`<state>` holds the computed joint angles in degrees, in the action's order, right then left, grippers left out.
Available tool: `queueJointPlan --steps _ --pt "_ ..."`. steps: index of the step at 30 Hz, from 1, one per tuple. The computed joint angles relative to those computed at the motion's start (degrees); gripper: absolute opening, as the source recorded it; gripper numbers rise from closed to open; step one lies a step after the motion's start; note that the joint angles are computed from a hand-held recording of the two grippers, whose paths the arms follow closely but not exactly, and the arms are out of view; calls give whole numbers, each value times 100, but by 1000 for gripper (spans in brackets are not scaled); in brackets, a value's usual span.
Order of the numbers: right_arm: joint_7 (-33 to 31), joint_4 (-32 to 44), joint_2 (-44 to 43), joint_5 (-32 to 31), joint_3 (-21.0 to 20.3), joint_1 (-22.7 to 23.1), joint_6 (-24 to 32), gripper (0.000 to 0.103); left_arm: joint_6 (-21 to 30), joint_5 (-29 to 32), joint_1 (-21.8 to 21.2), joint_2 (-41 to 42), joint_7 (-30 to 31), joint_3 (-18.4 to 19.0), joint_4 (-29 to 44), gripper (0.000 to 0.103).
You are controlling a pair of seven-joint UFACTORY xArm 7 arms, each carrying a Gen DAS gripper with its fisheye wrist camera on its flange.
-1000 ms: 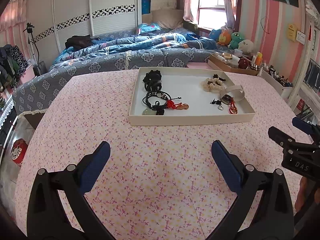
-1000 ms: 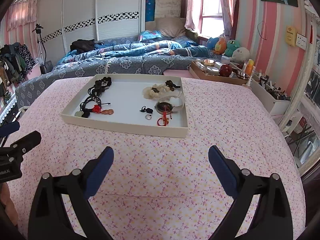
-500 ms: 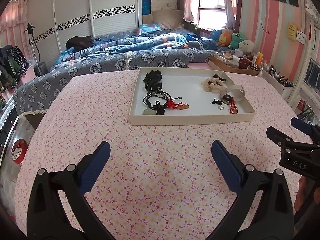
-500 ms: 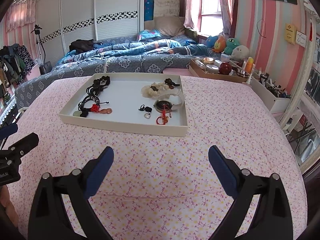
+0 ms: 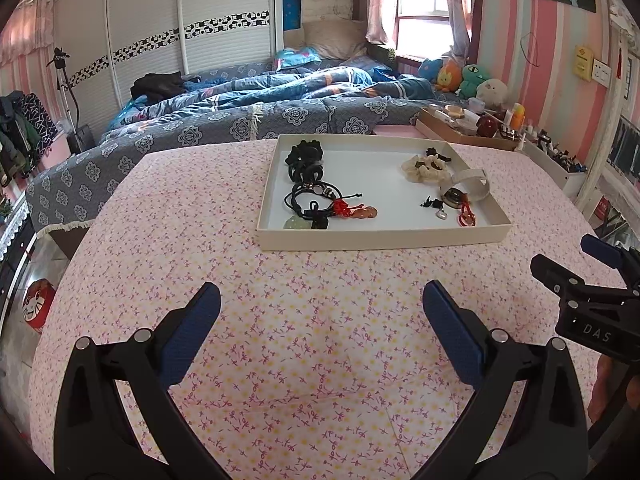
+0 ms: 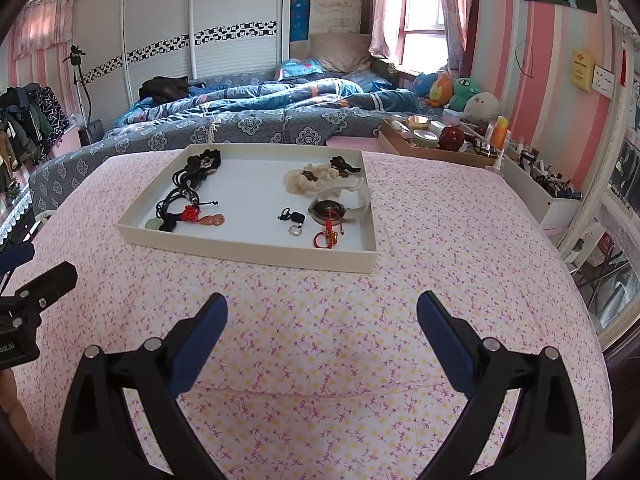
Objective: Organize jewelry
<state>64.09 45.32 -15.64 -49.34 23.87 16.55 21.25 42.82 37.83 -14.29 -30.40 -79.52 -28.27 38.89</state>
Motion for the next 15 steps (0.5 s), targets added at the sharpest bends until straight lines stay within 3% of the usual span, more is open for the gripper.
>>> queueJointPlan --steps 15 --pt "66 15 23 -90 -27 5 53 96 75 53 -21 5 -70 -28 18 100"
